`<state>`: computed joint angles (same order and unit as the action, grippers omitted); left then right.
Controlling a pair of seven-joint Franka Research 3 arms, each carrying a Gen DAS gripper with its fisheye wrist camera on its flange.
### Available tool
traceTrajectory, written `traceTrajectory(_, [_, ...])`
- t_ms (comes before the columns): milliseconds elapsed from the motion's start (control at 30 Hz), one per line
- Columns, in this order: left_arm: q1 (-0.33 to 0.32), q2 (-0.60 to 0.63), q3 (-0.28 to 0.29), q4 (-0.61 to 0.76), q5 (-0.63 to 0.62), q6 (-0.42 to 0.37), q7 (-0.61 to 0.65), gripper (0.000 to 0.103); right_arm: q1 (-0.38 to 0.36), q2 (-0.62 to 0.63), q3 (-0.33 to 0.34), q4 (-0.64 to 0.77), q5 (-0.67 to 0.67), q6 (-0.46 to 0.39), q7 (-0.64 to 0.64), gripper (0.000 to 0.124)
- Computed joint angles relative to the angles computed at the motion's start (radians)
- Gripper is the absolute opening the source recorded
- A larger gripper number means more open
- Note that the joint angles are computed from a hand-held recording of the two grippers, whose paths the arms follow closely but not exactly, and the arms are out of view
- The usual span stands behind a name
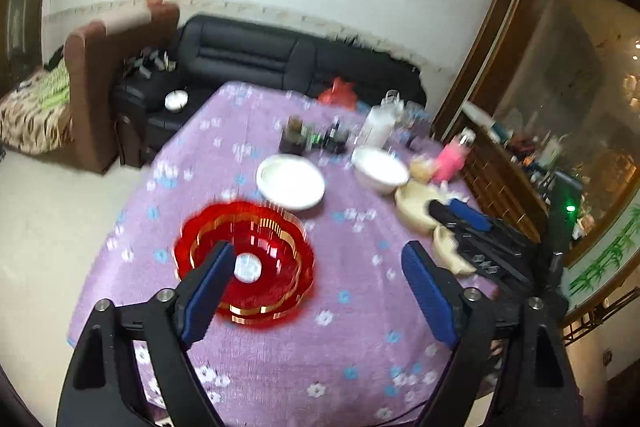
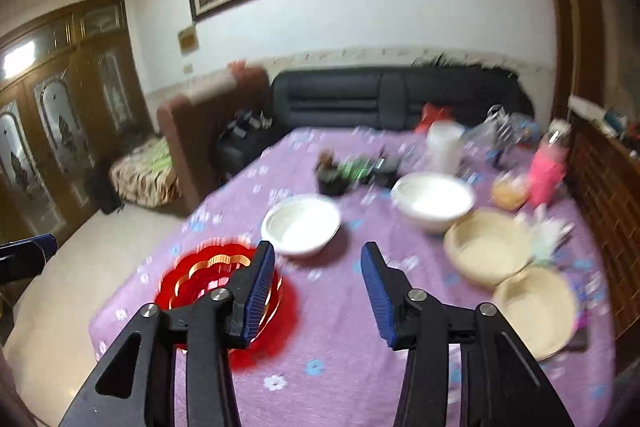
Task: Organize plates and bowls
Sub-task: 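Lower the stickered plate onto the wedding plate and open the right gripper, then grasp the rim of the white plate with the right gripper and lift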
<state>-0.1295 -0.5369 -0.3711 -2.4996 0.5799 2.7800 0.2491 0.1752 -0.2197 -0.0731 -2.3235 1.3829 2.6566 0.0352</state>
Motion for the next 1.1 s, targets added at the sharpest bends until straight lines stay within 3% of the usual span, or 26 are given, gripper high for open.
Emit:
traceTrajectory(100, [-0.013, -0.01, 0.016, 0.066, -0.01, -0.067, 0.049, 0.09, -0.029, -0.043, -0.008, 0.066, -0.124, 0.006, 0.106, 0.067])
traceTrajectory(167, [-0.01, 0.004, 0.023, 0.127, -0.01, -0.125, 0.091, 0.092, -0.035, -0.04, -0.01, 0.134, -0.199, 0.025, 0.176, 0.07])
traceTrajectory(300, [0.008, 0.071, 0.04, 0.254, -0.009, -0.279, 0.166, 0.094, -0.025, 0.026, -0.005, 0.277, -0.295, 0.082, 0.286, 0.075])
traceTrajectory(400, [0.023, 0.14, 0.083, 0.302, -0.023, -0.325, 0.196, 0.094, -0.013, 0.108, -0.005, 0.354, -0.305, 0.056, 0.323, 0.079])
traceTrajectory(500, [0.046, 0.202, 0.126, 0.296, -0.029, -0.297, 0.191, 0.094, -0.021, 0.224, 0.019, 0.401, -0.304, -0.008, 0.373, 0.079])
traceTrajectory(567, [0.055, 0.265, 0.164, 0.287, -0.063, -0.239, 0.195, 0.094, -0.027, 0.318, 0.05, 0.431, -0.348, -0.031, 0.417, 0.079])
traceTrajectory(700, [0.072, 0.467, 0.222, 0.329, -0.153, -0.117, 0.267, 0.094, -0.029, 0.472, 0.11, 0.47, -0.45, -0.005, 0.477, 0.06])
traceTrajectory(833, [0.092, 0.664, 0.235, 0.403, -0.324, -0.003, 0.412, 0.09, -0.027, 0.628, 0.144, 0.566, -0.557, -0.04, 0.623, 0.055])
traceTrajectory(933, [0.128, 0.795, 0.194, 0.498, -0.485, -0.003, 0.554, 0.072, -0.023, 0.724, 0.163, 0.649, -0.623, -0.031, 0.711, 0.052])
traceTrajectory(1100, [0.128, 0.955, 0.174, 0.661, -0.554, -0.044, 0.643, 0.068, -0.028, 0.851, 0.184, 0.774, -0.722, -0.053, 0.836, 0.052])
